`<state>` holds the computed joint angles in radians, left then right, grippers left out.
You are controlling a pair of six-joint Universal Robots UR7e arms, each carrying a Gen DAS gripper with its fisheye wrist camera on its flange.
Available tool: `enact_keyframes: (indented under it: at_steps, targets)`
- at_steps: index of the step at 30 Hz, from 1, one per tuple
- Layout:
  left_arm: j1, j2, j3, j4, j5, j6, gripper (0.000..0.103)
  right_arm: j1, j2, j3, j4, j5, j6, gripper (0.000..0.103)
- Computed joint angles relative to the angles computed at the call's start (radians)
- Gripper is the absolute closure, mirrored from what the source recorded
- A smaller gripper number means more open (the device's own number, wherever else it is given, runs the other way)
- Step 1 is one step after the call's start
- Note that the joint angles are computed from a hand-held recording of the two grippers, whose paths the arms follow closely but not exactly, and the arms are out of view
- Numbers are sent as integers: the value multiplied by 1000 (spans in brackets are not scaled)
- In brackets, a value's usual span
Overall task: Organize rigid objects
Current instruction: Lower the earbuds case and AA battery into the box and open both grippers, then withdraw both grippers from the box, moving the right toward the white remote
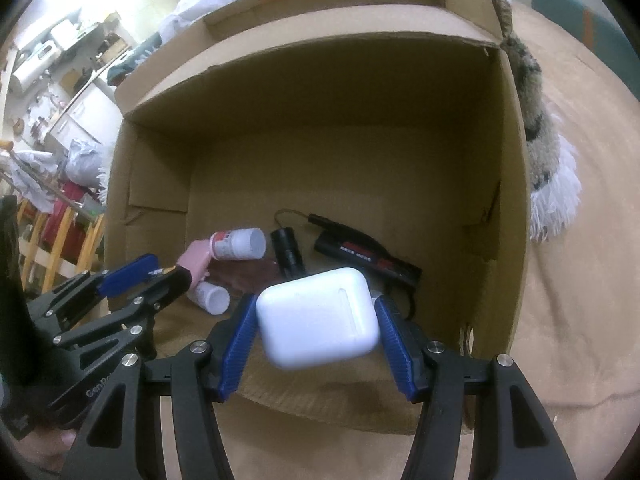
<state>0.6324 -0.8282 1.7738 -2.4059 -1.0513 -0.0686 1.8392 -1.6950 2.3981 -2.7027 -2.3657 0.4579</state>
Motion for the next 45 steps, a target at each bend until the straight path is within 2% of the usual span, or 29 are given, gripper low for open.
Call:
enact_keyframes:
  at_steps: [6,13,15,17,19,21,34,40,45]
  targets:
    - [8,2,0,11,-3,-19,65,-8,-12,2,23,1,26,40]
    - [9,2,8,7,7,-22,65,-12,-15,4,10,16,16,40]
    - [10,4,2,21,6,-34,64,-15,-18,5,-3,29,10,31]
    - [6,6,-2,32,10,-32,55,-17,-25,10,-27,45,2,26]
    - [-3,3,6,19,19,-21,38,-18,-32,16,-55,62,-7,22]
    - [-11,-2,17,-3,28,-13,34,-15,-36,23,-85,69,-17,16]
    - [-15,-43,25,17,33,-45,33,5,-32,33,-133,47,-8,16]
    - [-28,-94,56,21,39,-36,33,35,-65,61,-116,30,65,16]
    - [-29,-153,93,36,43,-74,33,100,-88,79,-58,-15,144,16]
